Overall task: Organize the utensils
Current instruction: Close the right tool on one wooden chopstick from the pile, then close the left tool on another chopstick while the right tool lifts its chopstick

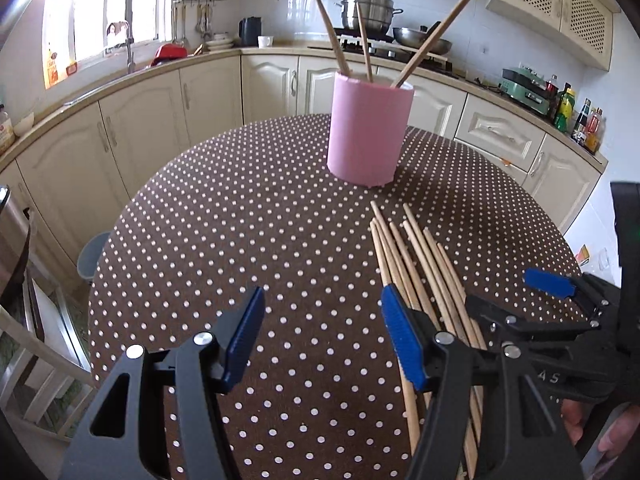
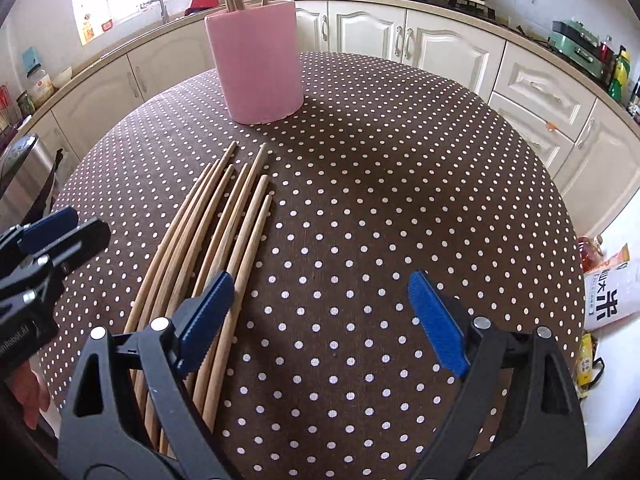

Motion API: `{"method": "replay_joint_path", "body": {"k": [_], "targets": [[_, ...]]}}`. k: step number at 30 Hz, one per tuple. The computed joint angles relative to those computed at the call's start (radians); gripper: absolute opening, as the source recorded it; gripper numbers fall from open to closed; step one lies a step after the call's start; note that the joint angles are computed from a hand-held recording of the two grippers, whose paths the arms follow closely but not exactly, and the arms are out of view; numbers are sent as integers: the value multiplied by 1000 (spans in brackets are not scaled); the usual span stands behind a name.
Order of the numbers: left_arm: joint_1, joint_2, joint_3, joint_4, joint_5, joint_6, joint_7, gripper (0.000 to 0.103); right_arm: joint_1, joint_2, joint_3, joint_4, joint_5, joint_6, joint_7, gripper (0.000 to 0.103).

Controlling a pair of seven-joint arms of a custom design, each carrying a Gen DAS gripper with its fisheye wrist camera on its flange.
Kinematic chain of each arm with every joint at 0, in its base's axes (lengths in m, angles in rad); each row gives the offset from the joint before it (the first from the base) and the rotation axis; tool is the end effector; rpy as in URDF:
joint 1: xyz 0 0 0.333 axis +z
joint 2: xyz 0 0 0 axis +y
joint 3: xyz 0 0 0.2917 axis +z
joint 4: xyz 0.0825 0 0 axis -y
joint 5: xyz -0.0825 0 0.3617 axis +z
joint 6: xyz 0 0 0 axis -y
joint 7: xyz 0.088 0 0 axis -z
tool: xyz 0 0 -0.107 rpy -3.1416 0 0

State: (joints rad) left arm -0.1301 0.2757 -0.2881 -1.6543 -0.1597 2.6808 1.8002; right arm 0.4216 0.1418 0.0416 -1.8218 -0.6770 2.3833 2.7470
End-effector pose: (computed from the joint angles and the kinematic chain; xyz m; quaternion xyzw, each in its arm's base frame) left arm 0.6153 -0.2439 0.5289 -0.4753 0.7934 -0.3436 0.1630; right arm 0.5520 0.2676 0.4880 -0.5545 0.7618 -0.2640 0.2062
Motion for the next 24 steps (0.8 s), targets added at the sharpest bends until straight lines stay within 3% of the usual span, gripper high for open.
{"method": "replay_joint_path", "body": {"k": [5,7,8,9,13,19,24], "targets": [[6,7,-10,-1,-23,-21,17,60,17,67,0,93,9,-80,-32,84],[4,16,-11,10,-26,-33,20,60,29,81,-9,110,-3,-68,-30,68],[0,21,-10,17,-24,-40,16,60,33,87,-12,121,3,-66,-32,48],[-4,28,-9,25,-19,-45,10,60,39,92,-16,130,4,-68,-32,37],[-13,53,-11,64,-6,-80,12,60,38,96,-27,137,38,-39,-60,11],[-46,99,7,124,78,-108,-18,62,-30,17,-33,-11,170,183,-113,6],[-92,155,38,217,184,-163,-85,64,-52,-11,-35,-66,188,245,-135,6]]}}
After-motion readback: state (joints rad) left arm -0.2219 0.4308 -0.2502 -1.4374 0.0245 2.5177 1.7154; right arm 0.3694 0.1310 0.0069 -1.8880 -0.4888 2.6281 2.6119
